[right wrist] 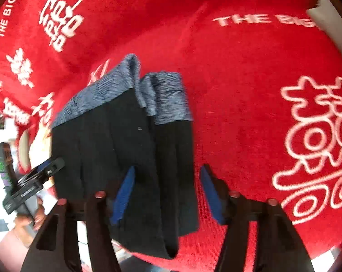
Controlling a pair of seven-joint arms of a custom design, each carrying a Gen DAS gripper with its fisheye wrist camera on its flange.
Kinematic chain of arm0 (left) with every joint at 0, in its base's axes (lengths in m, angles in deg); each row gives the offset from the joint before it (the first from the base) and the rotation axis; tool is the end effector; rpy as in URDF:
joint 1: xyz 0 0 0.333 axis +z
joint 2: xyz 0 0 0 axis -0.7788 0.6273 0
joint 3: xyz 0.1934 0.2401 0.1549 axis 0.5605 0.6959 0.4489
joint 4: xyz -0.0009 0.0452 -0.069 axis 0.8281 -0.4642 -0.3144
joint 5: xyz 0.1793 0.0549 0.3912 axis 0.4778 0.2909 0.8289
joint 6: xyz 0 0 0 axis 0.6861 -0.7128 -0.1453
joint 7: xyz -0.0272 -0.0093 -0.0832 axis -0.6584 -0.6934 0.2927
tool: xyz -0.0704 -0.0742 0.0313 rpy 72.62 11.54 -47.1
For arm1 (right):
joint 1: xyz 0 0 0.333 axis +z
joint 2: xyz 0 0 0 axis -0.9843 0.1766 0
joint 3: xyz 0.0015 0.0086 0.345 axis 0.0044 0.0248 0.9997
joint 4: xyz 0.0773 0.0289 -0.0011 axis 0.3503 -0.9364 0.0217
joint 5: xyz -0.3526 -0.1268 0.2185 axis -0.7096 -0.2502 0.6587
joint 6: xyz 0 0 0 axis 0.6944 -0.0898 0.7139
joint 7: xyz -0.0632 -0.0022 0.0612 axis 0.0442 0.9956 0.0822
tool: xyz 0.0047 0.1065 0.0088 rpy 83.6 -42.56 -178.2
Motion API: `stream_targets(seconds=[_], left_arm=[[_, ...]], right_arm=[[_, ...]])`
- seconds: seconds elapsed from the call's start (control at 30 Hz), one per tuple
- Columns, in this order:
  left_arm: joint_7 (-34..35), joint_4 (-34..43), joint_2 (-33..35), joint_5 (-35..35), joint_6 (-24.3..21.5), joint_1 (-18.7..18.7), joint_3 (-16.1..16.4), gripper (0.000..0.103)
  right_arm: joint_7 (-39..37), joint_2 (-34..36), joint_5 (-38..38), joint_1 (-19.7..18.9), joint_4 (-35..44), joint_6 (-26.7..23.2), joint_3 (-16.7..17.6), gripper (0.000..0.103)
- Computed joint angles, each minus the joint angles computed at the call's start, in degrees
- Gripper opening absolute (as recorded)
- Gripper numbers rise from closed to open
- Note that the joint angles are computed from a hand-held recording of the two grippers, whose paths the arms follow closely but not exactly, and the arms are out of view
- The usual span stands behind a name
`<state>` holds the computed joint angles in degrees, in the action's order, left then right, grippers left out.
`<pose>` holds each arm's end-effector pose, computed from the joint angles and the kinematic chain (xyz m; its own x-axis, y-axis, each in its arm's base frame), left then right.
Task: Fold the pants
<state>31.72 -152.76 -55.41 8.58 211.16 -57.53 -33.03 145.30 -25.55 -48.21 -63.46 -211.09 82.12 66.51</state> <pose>0.5862 -0.1987 0.3759 -0.6444 -0.7601 0.0837 -0.7570 0.6185 -0.2105 0.3762 0.1427 0.3540 -0.6913 -0.6073 -0.3916 -0.6478 0.7610 -0.0367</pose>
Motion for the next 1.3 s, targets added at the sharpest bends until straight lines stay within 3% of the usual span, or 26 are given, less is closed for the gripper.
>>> stream_targets(seconds=[0.07, 0.17, 0.23, 0.3, 0.33, 0.5, 0.7, 0.77, 0.8, 0.9, 0.97, 1.03, 1.07, 1.17, 1.23, 1.3], left_arm=[[0.3, -1.0, -1.6, -0.4, 2.3, 0.0, 0.0, 0.088], [1.0, -0.5, -2.2, -1.6, 2.9, -0.3, -0.1, 0.088], [0.0, 0.1, -1.9, -0.8, 2.0, -0.6, 0.1, 0.088], [-1.0, -0.2, -1.9, 0.4, 1.6, -0.9, 0.2, 0.088], [-2.1, -0.6, -2.0, 1.8, 2.0, -1.2, 0.2, 0.088], [-6.0, -2.3, -1.9, 7.0, 1.8, -2.0, 0.4, 0.088], [-6.4, -3.6, -3.3, 8.0, 1.8, -2.0, 0.4, 0.088], [-6.2, -3.6, -3.8, 8.1, 0.9, -2.1, 0.5, 0.096], [-6.4, -3.7, -4.2, 8.2, 0.6, -2.2, 0.5, 0.103], [-5.4, -4.3, -5.8, 7.3, -1.0, -2.2, 0.7, 0.103], [-4.9, -4.6, -7.0, 6.6, -2.5, -2.3, 1.0, 0.103], [-4.3, -5.3, -8.5, 6.3, -3.5, -2.4, 1.3, 0.103], [-4.1, -5.7, -9.2, 6.4, -3.8, -2.5, 1.4, 0.103], [-3.8, -6.7, -11.2, 6.5, -5.2, -2.7, 2.0, 0.103], [-4.2, -7.4, -12.5, 7.2, -6.0, -2.9, 2.2, 0.103], [-4.4, -7.9, -13.8, 7.4, -7.1, -3.1, 2.6, 0.103]], right_arm=[[7.6, -2.3, -10.2, -6.8, 2.4, -6.1, 6.7, 0.064], [11.2, -3.3, -16.3, -8.7, 4.1, -4.8, 7.6, 0.057], [10.3, -0.7, -17.6, -8.8, 6.4, -4.1, 6.1, 0.025], [7.8, 2.9, -16.9, -7.7, 8.5, -2.1, 3.7, 0.015], [5.8, 4.9, -16.4, -6.9, 9.5, -1.4, 2.7, 0.015], [2.6, 10.4, -18.2, -4.6, 12.9, -8.0, 2.1, 0.009], [6.6, 8.8, -21.2, -3.8, 13.1, -13.4, 2.3, 0.009], [8.2, 6.5, -18.6, -3.0, 11.3, -13.1, 1.8, 0.010], [8.9, 5.1, -17.7, -2.7, 10.5, -13.2, 1.9, 0.013], [10.3, 2.0, -16.6, -1.7, 9.8, -16.0, 2.9, 0.015], [11.3, 1.3, -16.4, -0.8, 11.0, -18.8, 4.0, 0.024], [13.3, 0.4, -16.2, 0.0, 11.8, -21.0, 5.1, 0.057], [14.4, -0.1, -16.5, 0.2, 12.1, -21.9, 5.7, 0.062], [16.6, -0.5, -16.9, 1.3, 13.9, -24.9, 6.7, 0.064], [17.5, -0.1, -16.9, 2.1, 15.5, -27.1, 6.9, 0.079], [18.3, -0.4, -17.3, 2.8, 16.5, -28.6, 7.3, 0.082]])
